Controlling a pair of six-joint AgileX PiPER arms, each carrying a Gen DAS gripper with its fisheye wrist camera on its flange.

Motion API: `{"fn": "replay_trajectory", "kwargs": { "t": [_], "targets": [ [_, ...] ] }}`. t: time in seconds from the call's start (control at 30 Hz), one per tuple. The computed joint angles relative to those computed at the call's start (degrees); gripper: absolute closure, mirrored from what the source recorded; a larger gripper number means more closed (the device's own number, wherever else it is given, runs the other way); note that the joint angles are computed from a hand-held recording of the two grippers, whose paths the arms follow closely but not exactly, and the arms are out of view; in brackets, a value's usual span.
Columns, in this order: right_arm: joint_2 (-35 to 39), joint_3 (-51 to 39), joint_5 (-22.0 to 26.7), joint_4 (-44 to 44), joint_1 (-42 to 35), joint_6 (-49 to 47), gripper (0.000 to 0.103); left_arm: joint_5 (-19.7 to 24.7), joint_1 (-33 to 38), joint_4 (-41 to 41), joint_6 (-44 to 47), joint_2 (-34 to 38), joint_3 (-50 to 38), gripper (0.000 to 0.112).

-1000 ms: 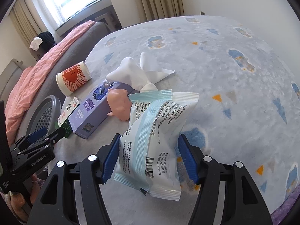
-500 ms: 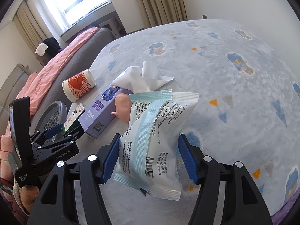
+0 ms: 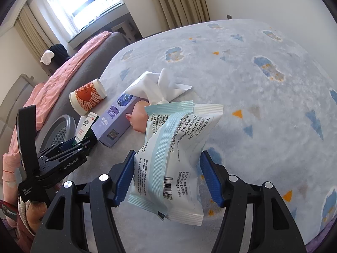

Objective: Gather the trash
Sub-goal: 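Grasp the green-white medicine box with the left tool while the right tool holds the wipes packet, then carry both items over the wastebasket and open both tools to drop them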

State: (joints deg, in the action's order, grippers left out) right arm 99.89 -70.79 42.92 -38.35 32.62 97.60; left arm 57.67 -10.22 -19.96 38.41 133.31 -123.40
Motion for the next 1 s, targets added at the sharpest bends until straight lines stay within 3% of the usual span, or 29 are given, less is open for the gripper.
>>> {"fn": "replay_trajectory", "kwargs": {
  "t": [0.53,0.77,1.0],
  "targets": [
    [5.5,-10.3,6.5,1.5,4.6,-5.2,0.043,-2.9,8.8,-8.8,8.9,-13.9,18.6,0.070],
    [12.5,-23.1,10.9,3.4,7.1,-12.9,0.043,-1.4,13.9,-9.9,9.8,-13.6,16.2,0.070],
    [23.1,-42.6,15.1,7.1,7.3,-24.1,0.043,0.9,19.0,-10.1,9.7,-10.0,8.0,0.070]
  ]
}}
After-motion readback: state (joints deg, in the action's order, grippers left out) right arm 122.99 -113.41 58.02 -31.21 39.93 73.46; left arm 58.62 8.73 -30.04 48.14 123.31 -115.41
